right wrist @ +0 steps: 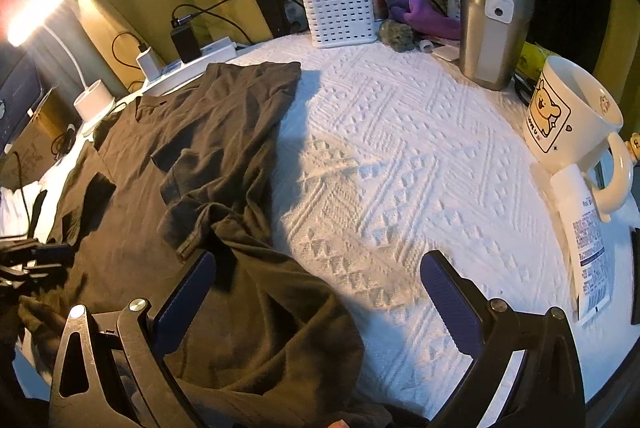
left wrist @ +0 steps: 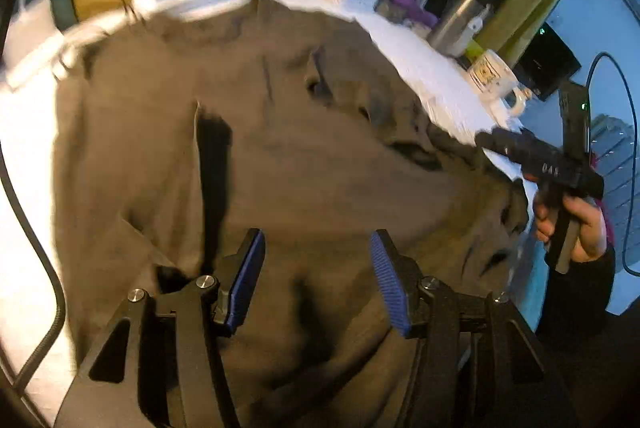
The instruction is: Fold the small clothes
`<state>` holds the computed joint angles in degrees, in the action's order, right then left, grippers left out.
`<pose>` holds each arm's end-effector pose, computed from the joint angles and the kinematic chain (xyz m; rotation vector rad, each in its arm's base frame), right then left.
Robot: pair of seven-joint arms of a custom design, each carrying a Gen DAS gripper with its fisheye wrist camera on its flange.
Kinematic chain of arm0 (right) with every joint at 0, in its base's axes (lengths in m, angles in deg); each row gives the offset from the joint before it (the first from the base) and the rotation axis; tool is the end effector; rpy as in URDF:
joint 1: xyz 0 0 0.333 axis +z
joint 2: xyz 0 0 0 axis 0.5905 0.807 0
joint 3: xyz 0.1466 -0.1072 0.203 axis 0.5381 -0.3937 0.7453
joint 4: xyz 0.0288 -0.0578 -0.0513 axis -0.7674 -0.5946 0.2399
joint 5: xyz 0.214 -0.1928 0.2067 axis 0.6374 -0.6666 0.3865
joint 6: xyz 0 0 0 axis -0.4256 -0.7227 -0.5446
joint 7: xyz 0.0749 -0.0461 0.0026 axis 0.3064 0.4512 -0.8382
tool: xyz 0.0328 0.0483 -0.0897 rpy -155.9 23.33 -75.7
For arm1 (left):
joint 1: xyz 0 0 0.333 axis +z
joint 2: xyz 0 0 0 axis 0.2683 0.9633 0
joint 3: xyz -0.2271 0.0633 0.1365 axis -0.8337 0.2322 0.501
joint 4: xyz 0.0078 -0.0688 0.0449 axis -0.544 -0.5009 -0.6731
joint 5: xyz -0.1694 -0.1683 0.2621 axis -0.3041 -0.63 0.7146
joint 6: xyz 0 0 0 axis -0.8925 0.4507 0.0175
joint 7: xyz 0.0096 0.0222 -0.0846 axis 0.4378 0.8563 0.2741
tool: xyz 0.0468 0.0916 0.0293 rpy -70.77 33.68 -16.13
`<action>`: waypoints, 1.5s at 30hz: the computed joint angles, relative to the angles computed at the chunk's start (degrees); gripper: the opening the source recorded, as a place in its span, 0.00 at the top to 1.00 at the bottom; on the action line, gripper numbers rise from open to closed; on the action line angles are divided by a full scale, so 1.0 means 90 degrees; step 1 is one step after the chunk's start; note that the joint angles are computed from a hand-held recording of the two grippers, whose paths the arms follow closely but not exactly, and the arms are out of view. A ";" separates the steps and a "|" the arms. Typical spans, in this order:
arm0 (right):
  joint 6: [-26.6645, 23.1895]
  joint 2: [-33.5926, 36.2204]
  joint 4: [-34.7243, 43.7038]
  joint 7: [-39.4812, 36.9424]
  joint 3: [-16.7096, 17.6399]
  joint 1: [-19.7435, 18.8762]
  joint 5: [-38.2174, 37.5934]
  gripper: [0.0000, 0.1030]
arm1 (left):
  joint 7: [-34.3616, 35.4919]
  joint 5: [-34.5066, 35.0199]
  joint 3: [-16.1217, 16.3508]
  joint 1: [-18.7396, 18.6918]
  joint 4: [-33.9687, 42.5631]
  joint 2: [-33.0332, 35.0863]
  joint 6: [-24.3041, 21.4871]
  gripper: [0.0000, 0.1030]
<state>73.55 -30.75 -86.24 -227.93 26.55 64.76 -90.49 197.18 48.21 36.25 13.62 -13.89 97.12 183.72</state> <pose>0.4816 0.3185 0.3793 -1.3242 2.3627 -0.5535 0.6611 -0.1785 0.3654 0.9567 -2.7307 0.8731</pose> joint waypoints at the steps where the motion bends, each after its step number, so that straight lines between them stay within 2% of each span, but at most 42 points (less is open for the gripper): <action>1: 0.0010 -0.0011 -0.0018 -0.0002 -0.0002 -0.0001 -0.0008 0.00 | 0.0005 -0.0015 0.0028 -0.0006 -0.0108 -0.0090 0.0273 0.47; 4: 0.0030 -0.0032 -0.0055 0.0020 -0.0009 -0.0006 -0.0047 0.00 | -0.0461 0.0196 0.0246 -0.0151 0.0204 0.0128 0.0979 0.45; 6: 0.0071 -0.0023 -0.0064 0.0039 -0.0020 -0.0024 -0.0063 0.00 | -0.1155 0.0748 0.0569 -0.0402 0.0650 0.0510 0.1320 0.37; 8: 0.0112 -0.0008 -0.0070 0.0056 -0.0030 -0.0039 -0.0070 0.00 | -0.1567 0.1079 0.0625 -0.0434 0.1176 0.0909 0.1191 0.37; 11: 0.0199 0.0027 -0.0079 0.0028 -0.0047 -0.0074 -0.0042 0.00 | -0.1824 0.1299 0.0473 -0.0409 0.1802 0.1388 0.0622 0.37; 14: 0.0261 0.0031 -0.0109 -0.0014 -0.0061 -0.0102 -0.0002 0.00 | -0.1807 0.1306 0.0270 -0.0396 0.1883 0.1478 0.0255 0.37; 17: 0.0279 -0.0032 -0.0198 -0.0011 -0.0066 -0.0112 -0.0002 0.00 | -0.1528 0.1176 0.0099 -0.0376 0.1242 0.1142 0.0523 0.37; 20: 0.0275 -0.0149 -0.0353 0.0079 -0.0056 -0.0123 -0.0018 0.00 | -0.1199 0.0835 -0.0163 -0.0265 0.1072 0.0979 0.0125 0.37; 22: 0.0256 -0.0237 -0.0449 0.0165 -0.0039 -0.0127 -0.0055 0.00 | -0.0868 0.0686 -0.0228 -0.0260 0.0658 0.0687 0.0199 0.37; 26: 0.0227 -0.0389 -0.0616 0.0280 0.0015 -0.0153 -0.0123 0.00 | -0.0686 0.0450 -0.0158 -0.0327 0.0185 0.0313 0.0728 0.37; 32: 0.0236 -0.0471 -0.0670 0.0331 0.0090 -0.0148 -0.0294 0.00 | -0.1064 0.0915 0.0320 -0.0618 -0.0145 0.0219 0.2100 0.37; 33: 0.0236 -0.0476 -0.0665 0.0352 0.0098 -0.0137 -0.0355 0.00 | -0.1139 0.0983 0.0338 -0.0589 -0.0040 0.0311 0.2077 0.37; 35: 0.0175 -0.0481 -0.0638 0.0422 0.0115 -0.0111 -0.0434 0.00 | -0.1363 0.1135 0.0359 -0.0576 0.0392 0.0634 0.1708 0.37; 37: 0.0205 -0.0533 -0.0676 0.0493 0.0130 -0.0095 -0.0527 0.00 | -0.1158 0.1042 0.0165 -0.0382 0.0305 0.0597 0.1461 0.37; 39: 0.0103 -0.0574 -0.0665 0.0510 0.0164 -0.0067 -0.0567 0.00 | -0.0802 0.0752 -0.0059 -0.0158 -0.0160 0.0300 0.1523 0.37; 43: -0.0092 -0.0712 -0.0678 0.0566 0.0247 -0.0005 -0.0664 0.01 | -0.0308 0.0253 -0.0161 0.0059 -0.1151 -0.0417 0.2043 0.37; 45: -0.0249 -0.0754 -0.0622 0.0533 0.0308 0.0041 -0.0690 0.06 | -0.0116 -0.0007 -0.0166 0.0175 -0.1609 -0.0776 0.2275 0.37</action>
